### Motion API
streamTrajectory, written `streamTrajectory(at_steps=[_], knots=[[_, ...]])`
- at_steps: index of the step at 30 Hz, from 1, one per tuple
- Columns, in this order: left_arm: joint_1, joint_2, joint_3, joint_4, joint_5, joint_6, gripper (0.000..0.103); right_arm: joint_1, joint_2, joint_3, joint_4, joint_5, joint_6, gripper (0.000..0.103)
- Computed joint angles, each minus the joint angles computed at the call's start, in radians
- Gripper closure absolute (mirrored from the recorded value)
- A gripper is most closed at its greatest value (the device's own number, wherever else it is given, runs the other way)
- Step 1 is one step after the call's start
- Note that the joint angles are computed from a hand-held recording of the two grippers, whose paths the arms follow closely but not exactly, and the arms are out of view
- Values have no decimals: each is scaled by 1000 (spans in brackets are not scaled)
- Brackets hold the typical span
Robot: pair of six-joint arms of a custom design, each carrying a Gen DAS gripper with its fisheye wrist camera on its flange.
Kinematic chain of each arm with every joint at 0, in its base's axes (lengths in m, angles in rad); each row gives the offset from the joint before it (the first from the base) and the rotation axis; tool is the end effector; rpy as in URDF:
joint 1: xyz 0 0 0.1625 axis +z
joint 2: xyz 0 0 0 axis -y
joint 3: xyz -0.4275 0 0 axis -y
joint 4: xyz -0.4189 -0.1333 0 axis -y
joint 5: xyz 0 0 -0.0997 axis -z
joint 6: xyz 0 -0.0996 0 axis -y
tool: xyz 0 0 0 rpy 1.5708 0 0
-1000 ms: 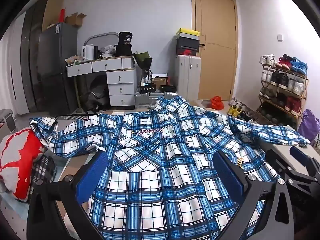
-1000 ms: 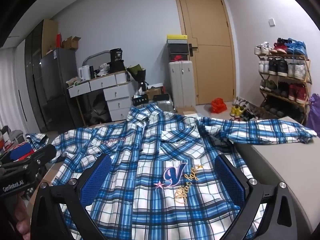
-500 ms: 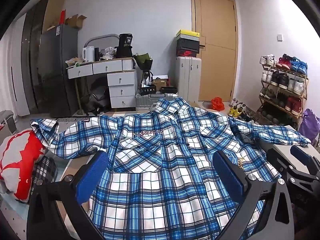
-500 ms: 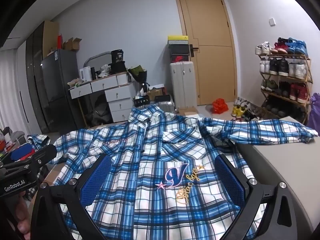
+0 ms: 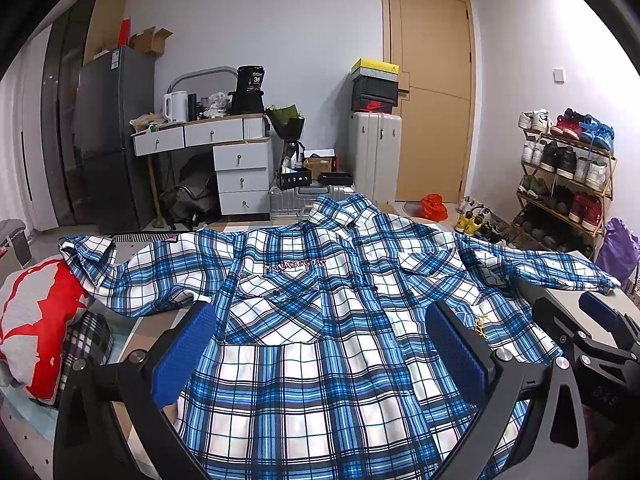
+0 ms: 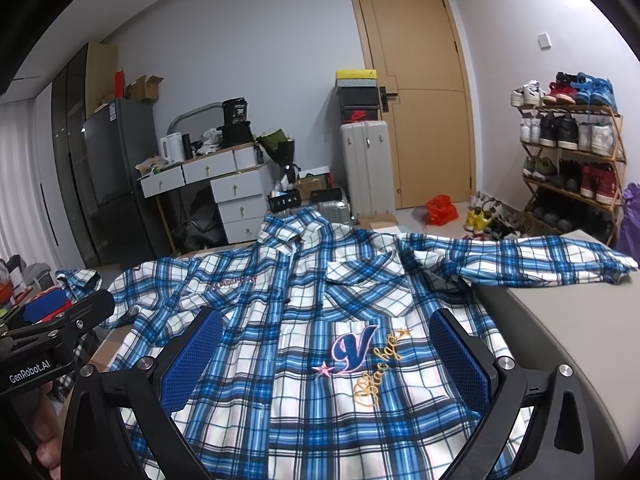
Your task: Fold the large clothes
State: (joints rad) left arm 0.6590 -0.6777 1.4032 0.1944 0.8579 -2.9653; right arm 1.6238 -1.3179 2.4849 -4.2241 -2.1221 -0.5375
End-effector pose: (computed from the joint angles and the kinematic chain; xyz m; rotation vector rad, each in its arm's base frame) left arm -0.3630 -0.5321 0.0323 1.0175 2.2842 -1.1134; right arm 0.1003 -0.3597 0.2834 0.0776 -1.8940 1.5121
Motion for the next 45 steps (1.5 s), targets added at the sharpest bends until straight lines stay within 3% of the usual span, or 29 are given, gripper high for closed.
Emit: streamTrajectory(at_steps=[45], knots=[[-2,2,6,2,-1,1,1,-6,-27,8,47,10,29,0]])
